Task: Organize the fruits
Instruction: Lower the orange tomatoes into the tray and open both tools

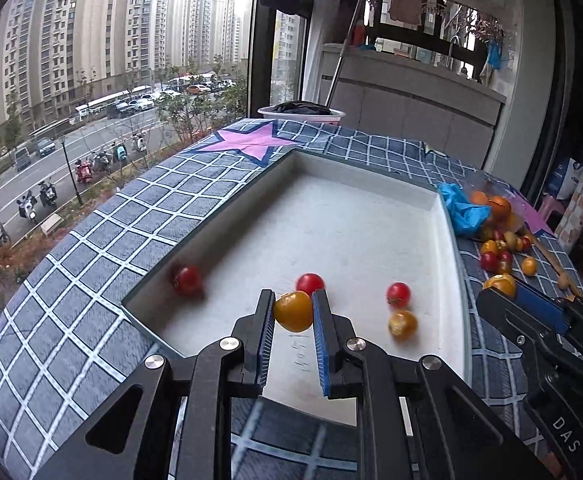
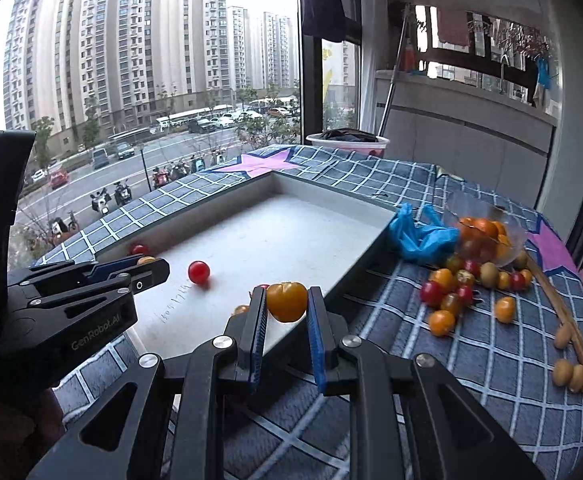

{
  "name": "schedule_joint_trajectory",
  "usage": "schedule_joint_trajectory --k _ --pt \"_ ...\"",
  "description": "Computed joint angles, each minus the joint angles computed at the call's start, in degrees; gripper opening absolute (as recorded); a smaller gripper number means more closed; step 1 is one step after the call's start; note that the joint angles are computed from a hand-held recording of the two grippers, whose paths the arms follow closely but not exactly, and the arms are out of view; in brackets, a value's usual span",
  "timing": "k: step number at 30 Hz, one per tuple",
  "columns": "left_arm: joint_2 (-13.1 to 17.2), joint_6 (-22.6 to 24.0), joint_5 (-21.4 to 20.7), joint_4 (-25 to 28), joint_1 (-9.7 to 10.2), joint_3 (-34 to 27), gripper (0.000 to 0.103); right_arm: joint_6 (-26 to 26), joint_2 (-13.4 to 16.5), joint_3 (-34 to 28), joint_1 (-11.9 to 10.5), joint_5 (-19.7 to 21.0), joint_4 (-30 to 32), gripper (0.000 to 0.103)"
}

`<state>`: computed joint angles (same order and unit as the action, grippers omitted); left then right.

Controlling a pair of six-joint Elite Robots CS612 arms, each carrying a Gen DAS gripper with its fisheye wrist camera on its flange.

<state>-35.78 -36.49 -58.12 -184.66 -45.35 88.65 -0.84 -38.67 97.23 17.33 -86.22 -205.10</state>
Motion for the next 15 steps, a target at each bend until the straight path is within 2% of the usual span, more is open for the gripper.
schedule_joint_trajectory --k 15 --pt "0.2 2.1 -2.0 0.8 1.62 -0.7 0.02 2.3 0.7 -2.9 0.0 0.1 5.0 0.021"
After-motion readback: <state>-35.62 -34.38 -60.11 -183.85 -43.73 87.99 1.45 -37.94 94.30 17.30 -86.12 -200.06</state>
